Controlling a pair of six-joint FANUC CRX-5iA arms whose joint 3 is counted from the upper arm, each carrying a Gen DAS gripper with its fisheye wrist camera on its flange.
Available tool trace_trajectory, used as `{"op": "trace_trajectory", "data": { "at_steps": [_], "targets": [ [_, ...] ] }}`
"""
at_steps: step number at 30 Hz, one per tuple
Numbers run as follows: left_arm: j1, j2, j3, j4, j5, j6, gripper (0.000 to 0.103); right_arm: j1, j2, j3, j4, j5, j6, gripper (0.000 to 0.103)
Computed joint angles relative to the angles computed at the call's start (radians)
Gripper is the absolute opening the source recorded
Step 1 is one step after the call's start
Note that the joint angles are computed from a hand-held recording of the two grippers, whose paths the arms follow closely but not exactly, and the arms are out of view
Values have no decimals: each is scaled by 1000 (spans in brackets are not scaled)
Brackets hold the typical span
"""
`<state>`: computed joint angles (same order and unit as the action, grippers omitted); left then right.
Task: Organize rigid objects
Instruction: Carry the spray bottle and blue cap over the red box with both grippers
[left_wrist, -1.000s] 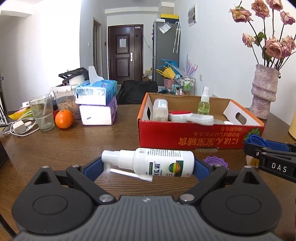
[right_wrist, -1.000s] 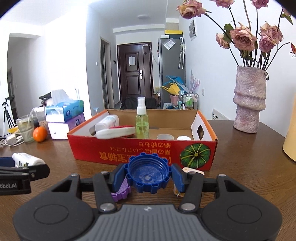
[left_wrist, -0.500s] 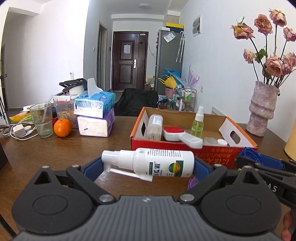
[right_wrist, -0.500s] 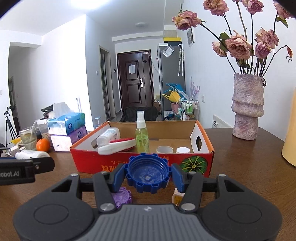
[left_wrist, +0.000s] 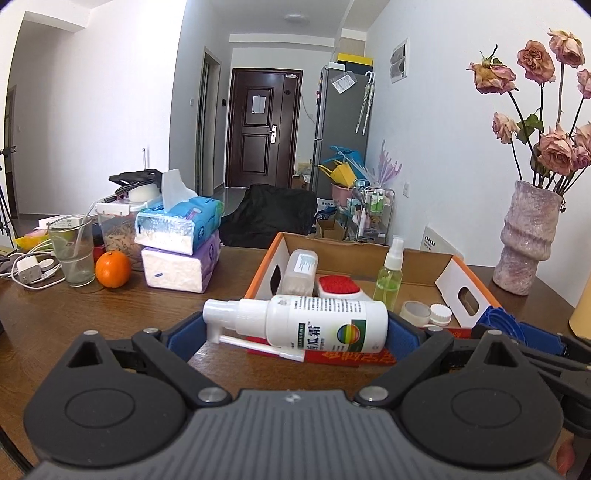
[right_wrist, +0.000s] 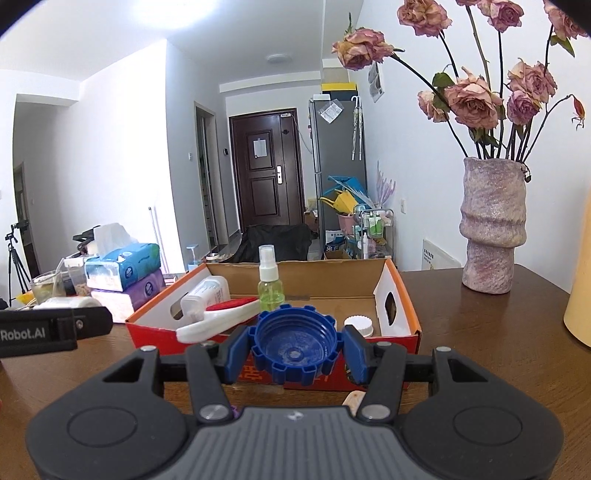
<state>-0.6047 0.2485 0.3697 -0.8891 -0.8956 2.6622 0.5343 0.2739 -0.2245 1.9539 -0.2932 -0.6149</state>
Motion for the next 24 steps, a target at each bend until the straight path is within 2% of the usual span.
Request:
{"op": "trace_trajectory", "data": {
  "at_steps": [12, 24],
  "targets": [
    [34, 79, 95, 34, 34, -38, 99, -26, 52, 59, -1, 8, 15, 54],
    [78, 157, 185, 87, 51, -96, 99, -36, 132, 152, -67, 17, 98, 54]
  ]
}}
